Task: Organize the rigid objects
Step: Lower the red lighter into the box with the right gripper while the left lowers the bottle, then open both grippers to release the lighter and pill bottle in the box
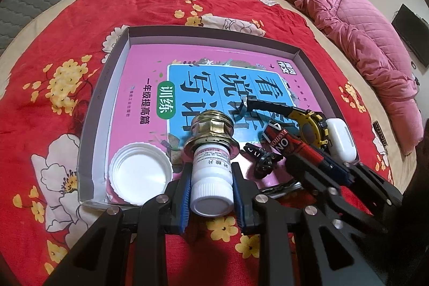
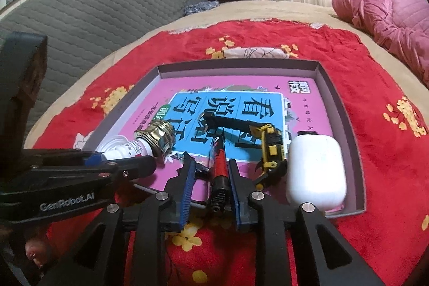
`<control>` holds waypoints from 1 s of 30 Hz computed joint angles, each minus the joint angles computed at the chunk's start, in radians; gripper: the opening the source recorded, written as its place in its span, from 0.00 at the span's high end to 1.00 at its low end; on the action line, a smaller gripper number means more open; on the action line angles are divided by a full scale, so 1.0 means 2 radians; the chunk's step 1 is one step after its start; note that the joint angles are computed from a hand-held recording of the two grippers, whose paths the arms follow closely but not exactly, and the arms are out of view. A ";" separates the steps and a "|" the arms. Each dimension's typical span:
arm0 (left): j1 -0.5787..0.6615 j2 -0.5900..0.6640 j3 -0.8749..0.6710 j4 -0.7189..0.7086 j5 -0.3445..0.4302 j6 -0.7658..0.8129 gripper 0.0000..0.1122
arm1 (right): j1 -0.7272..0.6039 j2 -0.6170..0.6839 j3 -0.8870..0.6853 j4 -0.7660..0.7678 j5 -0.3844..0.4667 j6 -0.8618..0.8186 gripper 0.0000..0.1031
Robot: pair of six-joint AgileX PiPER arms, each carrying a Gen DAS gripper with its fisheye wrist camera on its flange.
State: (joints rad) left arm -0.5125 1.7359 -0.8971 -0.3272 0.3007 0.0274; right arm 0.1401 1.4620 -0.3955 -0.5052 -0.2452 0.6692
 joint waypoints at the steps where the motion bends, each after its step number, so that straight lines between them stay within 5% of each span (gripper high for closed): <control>1: 0.001 0.001 -0.001 -0.003 0.002 0.004 0.76 | -0.004 -0.007 0.006 -0.005 -0.006 0.004 0.74; 5: 0.008 0.006 -0.010 -0.019 0.018 0.022 0.76 | -0.017 -0.034 0.024 -0.034 -0.014 0.029 0.67; 15: 0.013 0.020 -0.039 0.007 0.062 0.002 0.76 | -0.011 -0.059 0.032 -0.050 -0.009 0.047 0.66; 30: 0.009 0.035 -0.075 0.050 0.112 -0.033 0.76 | -0.023 -0.086 0.050 -0.007 -0.008 0.012 0.54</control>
State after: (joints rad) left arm -0.4943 1.8053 -1.0479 -0.2266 0.5251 -0.0380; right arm 0.0939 1.2897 -0.2963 -0.5184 -0.2613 0.6940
